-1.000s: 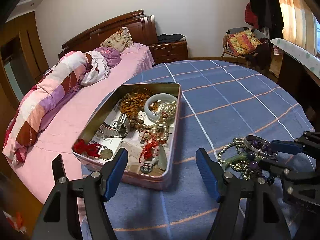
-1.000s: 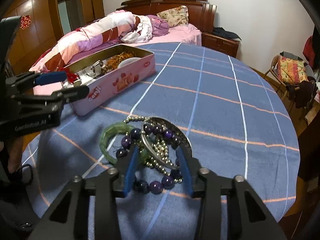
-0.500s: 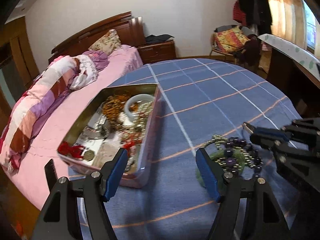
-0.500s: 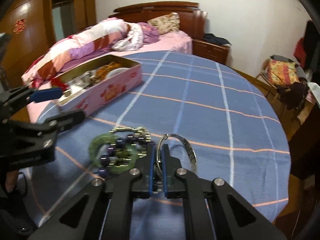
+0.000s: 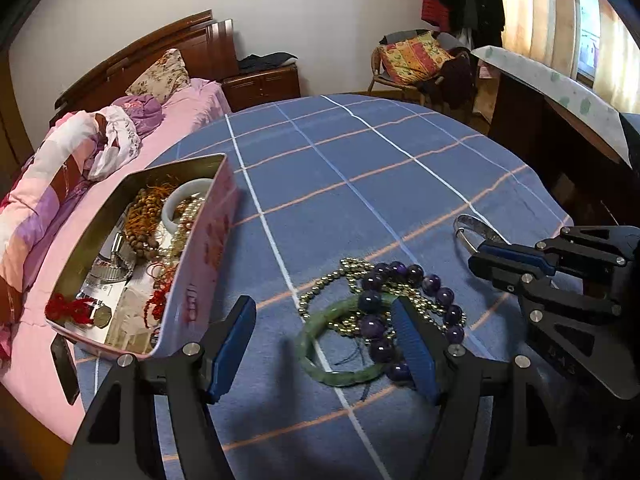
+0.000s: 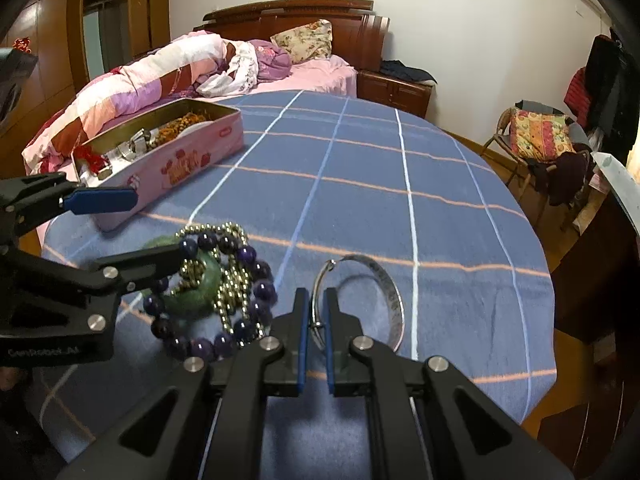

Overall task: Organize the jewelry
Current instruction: 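Grasp the purple bead bracelet with the left tool while the right tool holds the silver bangle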

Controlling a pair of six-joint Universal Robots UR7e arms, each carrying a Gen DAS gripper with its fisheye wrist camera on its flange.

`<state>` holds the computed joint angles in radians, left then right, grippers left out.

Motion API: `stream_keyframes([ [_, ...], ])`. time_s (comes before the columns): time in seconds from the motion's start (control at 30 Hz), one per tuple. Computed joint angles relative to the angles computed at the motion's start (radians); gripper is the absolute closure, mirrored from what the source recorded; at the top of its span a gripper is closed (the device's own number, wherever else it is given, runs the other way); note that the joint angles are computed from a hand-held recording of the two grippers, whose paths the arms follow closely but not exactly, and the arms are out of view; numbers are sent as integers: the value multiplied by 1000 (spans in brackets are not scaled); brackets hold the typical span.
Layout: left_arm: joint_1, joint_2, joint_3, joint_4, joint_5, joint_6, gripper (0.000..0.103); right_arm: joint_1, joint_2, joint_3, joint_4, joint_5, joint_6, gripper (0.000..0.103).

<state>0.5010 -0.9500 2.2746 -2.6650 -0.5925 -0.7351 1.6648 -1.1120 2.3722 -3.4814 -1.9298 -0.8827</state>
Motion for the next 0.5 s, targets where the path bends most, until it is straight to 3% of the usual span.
stream_keyframes([
  [0.1, 1, 18, -9, -9, -17, 32, 47, -5, 1, -1, 2, 0, 1, 94],
  [0.17, 16, 27, -19, -19, -56, 61, 67, -6, 4, 0, -2, 0, 0, 94],
  [0.2, 20, 33, -23, -24, -61, 68, 70, -5, 6, 0, -4, 0, -2, 94],
  [0.23, 25, 38, -26, -33, -74, 80, 82, -6, 6, 2, -6, 4, -4, 94],
  [0.27, 30, 40, -26, -52, -93, 98, 86, -8, 5, 4, -9, 7, -5, 94],
  [0.5, -6, 22, 1, -183, -69, 170, 89, -8, -14, 10, -36, 29, 1, 94],
])
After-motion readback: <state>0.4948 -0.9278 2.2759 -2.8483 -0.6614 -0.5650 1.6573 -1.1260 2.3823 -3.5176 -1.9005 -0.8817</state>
